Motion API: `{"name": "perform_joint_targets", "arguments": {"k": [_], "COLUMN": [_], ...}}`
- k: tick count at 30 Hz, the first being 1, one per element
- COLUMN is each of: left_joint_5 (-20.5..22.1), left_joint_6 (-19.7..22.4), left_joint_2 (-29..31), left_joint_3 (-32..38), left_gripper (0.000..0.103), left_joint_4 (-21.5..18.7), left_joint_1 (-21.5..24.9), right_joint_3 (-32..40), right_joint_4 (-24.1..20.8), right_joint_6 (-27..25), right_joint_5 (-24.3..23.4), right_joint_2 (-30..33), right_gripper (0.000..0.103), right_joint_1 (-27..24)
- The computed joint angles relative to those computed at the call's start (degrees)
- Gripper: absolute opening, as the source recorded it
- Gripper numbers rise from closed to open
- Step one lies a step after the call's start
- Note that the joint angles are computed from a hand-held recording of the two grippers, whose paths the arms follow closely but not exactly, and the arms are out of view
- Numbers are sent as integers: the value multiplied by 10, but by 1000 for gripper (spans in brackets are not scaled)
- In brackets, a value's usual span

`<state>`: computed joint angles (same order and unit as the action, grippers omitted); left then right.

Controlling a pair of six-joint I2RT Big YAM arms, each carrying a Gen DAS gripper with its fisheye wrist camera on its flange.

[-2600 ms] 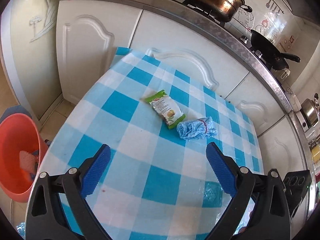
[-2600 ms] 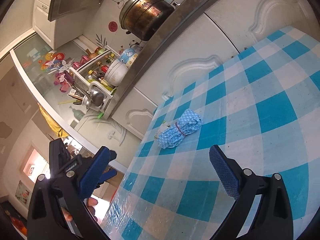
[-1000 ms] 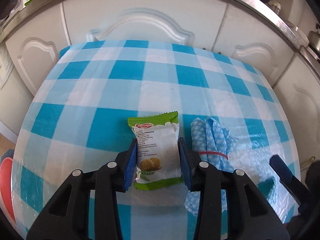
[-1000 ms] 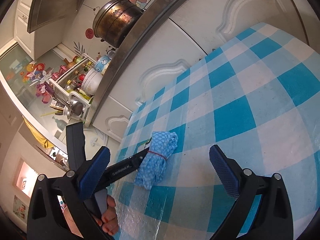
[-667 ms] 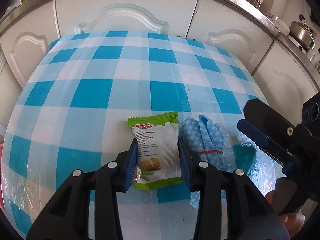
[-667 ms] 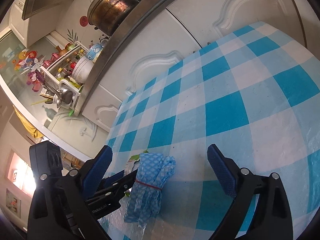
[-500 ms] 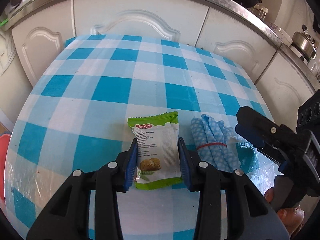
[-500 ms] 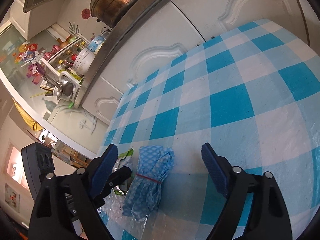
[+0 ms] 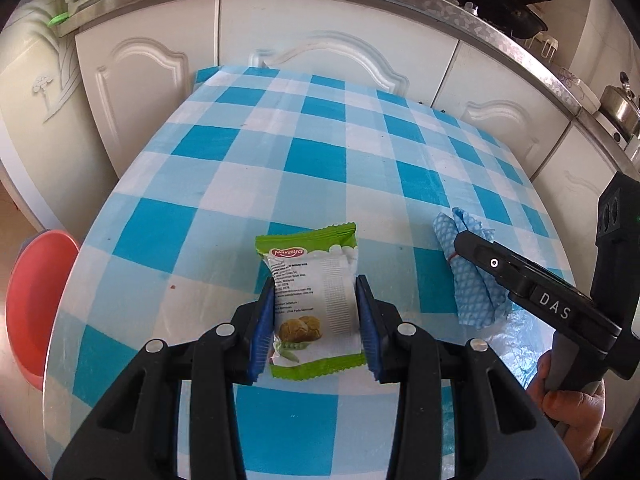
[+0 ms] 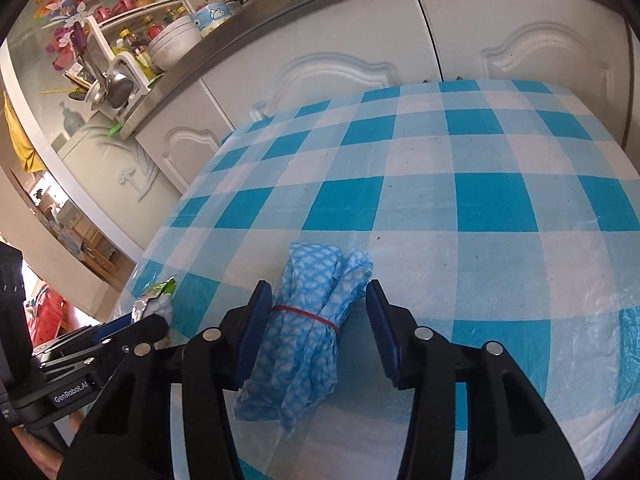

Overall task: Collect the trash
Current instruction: 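Grasp the green snack packet with the left gripper while the right grasps the blue cloth bundle, then lift the snack packet and cloth bundle and carry both over the pink bucket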

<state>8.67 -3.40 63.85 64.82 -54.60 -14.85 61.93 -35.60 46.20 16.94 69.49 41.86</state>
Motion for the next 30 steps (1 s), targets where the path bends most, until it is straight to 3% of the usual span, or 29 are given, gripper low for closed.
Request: {"name": "perform_joint_targets", "arguments": {"k": [11,19,30], "left_joint_5": [-15,-25,7], "left_joint_6": [22,45,66], "left_joint_2": [-37,-58,-62], "left_joint_3": [-25,-36,-46], "left_gripper": [40,40,40], "left_joint_4": [-7,1,3], "left_joint_1": [39,68,116], "right_joint_3": [11,1,-2], "right_joint_4": [-15,7,30], "right_joint_6": [-13,-11,-1], "right_joint_5": [26,35,38], "right_joint_2": [6,-4,-3], "right_gripper": [31,28,27], "right_joint_1": [10,14,21]}}
